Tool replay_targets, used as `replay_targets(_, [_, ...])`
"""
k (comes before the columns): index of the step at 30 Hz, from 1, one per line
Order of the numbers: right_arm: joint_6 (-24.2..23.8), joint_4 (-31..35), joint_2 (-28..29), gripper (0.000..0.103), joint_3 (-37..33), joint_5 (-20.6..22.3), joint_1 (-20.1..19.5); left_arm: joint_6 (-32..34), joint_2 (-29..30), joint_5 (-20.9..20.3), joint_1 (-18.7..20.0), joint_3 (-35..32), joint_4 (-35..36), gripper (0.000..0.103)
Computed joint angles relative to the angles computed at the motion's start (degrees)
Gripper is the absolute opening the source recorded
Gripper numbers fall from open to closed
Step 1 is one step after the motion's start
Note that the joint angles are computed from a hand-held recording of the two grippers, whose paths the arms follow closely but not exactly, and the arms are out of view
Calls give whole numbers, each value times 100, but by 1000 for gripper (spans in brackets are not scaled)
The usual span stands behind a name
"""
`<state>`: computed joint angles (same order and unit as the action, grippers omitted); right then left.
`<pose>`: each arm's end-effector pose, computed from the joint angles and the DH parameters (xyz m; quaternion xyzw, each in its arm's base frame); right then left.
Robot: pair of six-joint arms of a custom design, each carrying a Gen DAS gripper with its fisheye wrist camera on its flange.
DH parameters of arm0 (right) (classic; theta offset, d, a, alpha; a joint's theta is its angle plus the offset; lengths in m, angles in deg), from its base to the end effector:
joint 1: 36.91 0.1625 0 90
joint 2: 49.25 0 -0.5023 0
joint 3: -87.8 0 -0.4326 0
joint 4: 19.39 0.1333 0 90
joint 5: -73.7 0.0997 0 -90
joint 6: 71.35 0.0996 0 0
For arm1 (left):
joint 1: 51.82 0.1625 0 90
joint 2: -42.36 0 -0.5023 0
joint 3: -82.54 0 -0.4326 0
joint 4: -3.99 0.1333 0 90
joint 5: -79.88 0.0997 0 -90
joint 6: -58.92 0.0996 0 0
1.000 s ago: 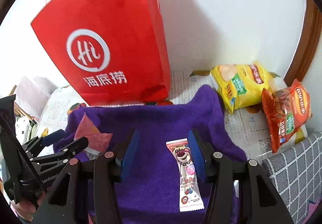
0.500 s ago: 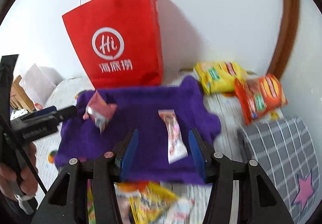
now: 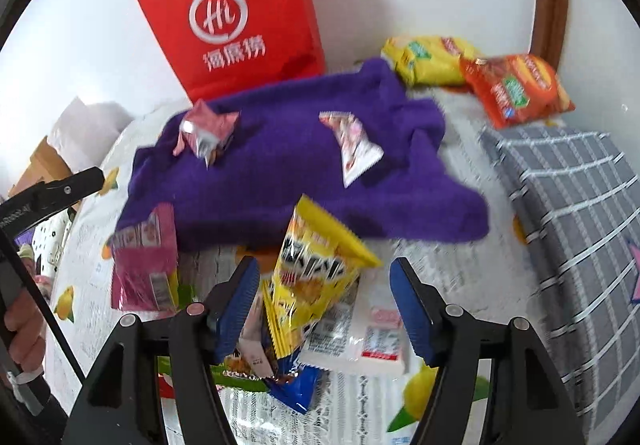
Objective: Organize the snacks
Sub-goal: 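Grasp the pink snack bag with the left tool while the right tool grasps the yellow chip bag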
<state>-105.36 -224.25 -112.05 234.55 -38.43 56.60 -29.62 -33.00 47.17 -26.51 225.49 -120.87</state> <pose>0.1206 -0.4015 0.1511 0.2558 -0.9121 0.2037 0.2473 -0.2206 -0.3445 0.1494 -0.0418 0.8518 -0.3902 0.3470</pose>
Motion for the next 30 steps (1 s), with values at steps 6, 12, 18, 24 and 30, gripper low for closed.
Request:
replay_targets(6, [169,-149,399,66,-122,-58,-108,-214,-90,-133,-27,208,-80,79])
replay_targets(12, [-4,-461,475,50,-28,192,-174,17,-12,-350,-39,431,-717,79])
replay_targets(18, [-235,-623,241,49,174,436,-157,213,342,-532,-23,429,-1060,79])
replay_targets(24, [-215,-495,-158,49,272,728,-210,265,678,-590,66,382,-1298,83])
replay_targets(30, [-312,-387,-320,49,347,855,-348,520,976,-645,308,349,-1806,84])
